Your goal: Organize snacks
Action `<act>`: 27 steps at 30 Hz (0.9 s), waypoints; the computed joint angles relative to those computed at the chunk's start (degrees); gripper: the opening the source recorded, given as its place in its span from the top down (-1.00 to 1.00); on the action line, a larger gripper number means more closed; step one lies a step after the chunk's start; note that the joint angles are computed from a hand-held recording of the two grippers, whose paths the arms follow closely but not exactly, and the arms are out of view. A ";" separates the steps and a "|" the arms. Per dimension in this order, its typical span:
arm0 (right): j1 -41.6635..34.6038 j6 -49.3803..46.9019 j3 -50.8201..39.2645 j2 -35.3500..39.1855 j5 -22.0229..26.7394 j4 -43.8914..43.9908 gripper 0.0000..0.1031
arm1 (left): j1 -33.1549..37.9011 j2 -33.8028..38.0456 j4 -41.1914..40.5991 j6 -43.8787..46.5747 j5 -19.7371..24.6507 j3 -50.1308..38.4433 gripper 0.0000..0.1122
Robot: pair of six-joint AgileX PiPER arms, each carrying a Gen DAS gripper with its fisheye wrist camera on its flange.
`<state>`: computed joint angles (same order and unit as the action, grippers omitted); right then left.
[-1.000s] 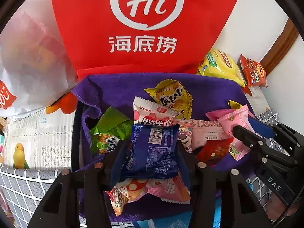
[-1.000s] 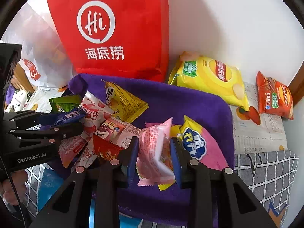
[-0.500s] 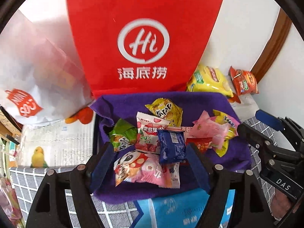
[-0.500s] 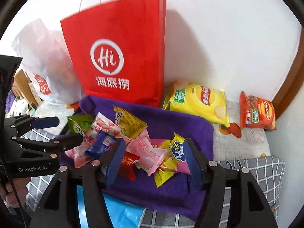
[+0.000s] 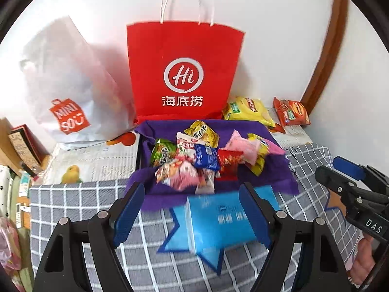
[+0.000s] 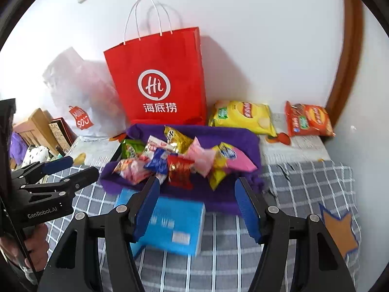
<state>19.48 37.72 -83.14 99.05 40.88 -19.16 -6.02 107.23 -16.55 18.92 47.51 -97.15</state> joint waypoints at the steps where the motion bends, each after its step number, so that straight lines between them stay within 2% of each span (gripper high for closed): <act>1: 1.32 3.12 2.55 -2.18 0.13 -2.45 -0.31 | 0.00 -2.41 0.08 -0.08 -1.33 3.26 -0.40; 2: 2.46 5.81 4.63 -3.93 0.32 -4.60 -0.37 | 0.06 -4.58 0.10 -0.47 -2.20 6.12 -0.40; 4: 5.80 13.04 9.65 -8.15 1.24 -10.68 -0.60 | 0.45 -8.05 -0.84 -0.52 -3.03 10.60 -0.40; 7: 9.93 21.66 15.82 -13.45 2.80 -17.20 -0.69 | 1.35 -13.69 -3.36 1.25 -4.85 17.89 -0.46; 11: 14.65 29.59 23.21 -20.23 4.25 -21.59 -0.83 | 0.11 -20.97 -0.95 -0.38 -9.07 26.57 -0.54; 14: 18.59 35.05 27.16 -23.70 7.05 -25.05 -0.85 | -1.05 -26.25 0.38 -1.02 -11.34 32.22 -0.57; 18: 24.08 40.14 30.30 -26.80 12.03 -28.27 -0.90 | -1.96 -31.96 -0.20 -0.95 -12.21 37.49 -0.76; 22: 30.92 45.29 32.93 -29.96 17.30 -30.67 -0.90 | -3.42 -36.75 1.05 -2.74 -12.65 41.44 -0.76; 27: 35.71 49.15 34.28 -32.00 21.22 -32.46 -0.90 | -4.54 -40.43 2.94 -4.06 -13.25 43.82 -0.76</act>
<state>55.19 86.88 -48.86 67.04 62.10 -51.62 -10.56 66.81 -13.61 14.86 34.25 -53.33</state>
